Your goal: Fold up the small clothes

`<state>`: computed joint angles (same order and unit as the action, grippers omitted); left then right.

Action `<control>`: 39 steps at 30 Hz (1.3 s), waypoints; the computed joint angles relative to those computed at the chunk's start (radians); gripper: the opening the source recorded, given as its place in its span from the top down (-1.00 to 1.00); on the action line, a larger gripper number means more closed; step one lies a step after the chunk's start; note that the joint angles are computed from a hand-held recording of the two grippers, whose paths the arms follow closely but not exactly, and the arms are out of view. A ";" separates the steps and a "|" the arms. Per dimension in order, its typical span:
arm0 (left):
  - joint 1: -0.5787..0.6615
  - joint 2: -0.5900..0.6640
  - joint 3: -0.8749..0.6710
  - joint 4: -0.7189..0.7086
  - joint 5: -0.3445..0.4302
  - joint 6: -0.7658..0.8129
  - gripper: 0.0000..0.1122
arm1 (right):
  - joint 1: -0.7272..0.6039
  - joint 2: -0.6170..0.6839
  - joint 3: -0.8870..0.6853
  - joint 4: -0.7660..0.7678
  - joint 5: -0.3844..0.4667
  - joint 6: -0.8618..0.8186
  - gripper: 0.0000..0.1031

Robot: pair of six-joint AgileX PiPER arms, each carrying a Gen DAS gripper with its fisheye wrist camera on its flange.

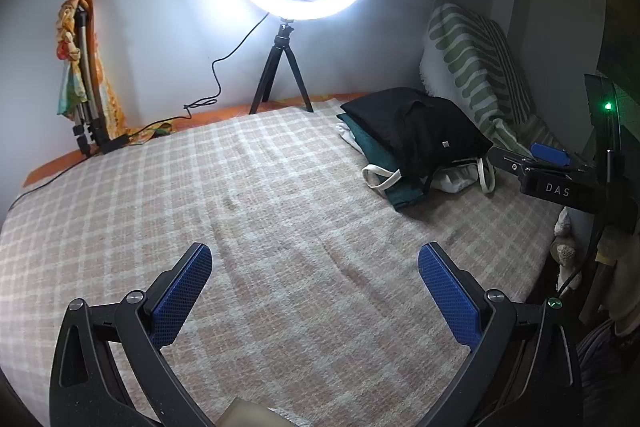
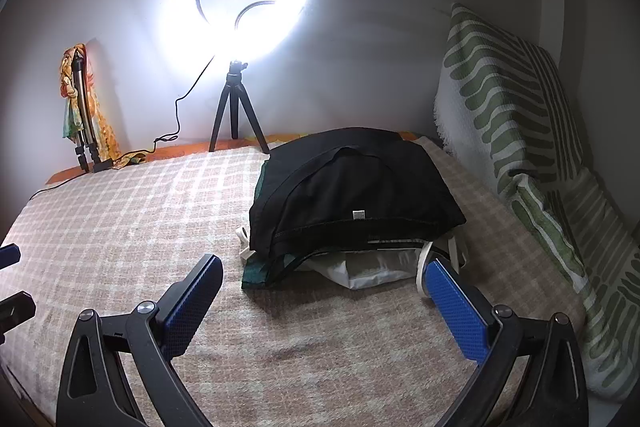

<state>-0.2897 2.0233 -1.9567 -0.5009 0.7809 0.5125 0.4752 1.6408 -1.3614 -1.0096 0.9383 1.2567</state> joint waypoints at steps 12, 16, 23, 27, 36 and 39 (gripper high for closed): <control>0.002 -0.005 0.009 -0.002 -0.009 0.005 -0.83 | -0.005 0.000 -0.002 0.008 -0.008 -0.004 -0.99; 0.001 -0.006 0.011 0.004 -0.010 0.002 -0.83 | -0.006 0.000 -0.001 0.004 -0.010 -0.003 -0.99; 0.000 -0.003 0.005 0.006 -0.009 0.006 -0.83 | -0.005 0.001 -0.003 0.007 -0.013 -0.001 -0.99; -0.001 -0.006 0.010 0.005 -0.012 0.008 -0.83 | 0.000 0.005 -0.007 0.004 -0.009 -0.002 -0.99; 0.001 -0.005 0.009 0.002 -0.010 0.011 -0.83 | 0.002 0.007 -0.009 0.002 -0.009 0.002 -0.99; -0.001 -0.006 0.010 0.003 -0.010 0.009 -0.83 | 0.002 0.007 -0.009 0.003 -0.010 0.001 -0.99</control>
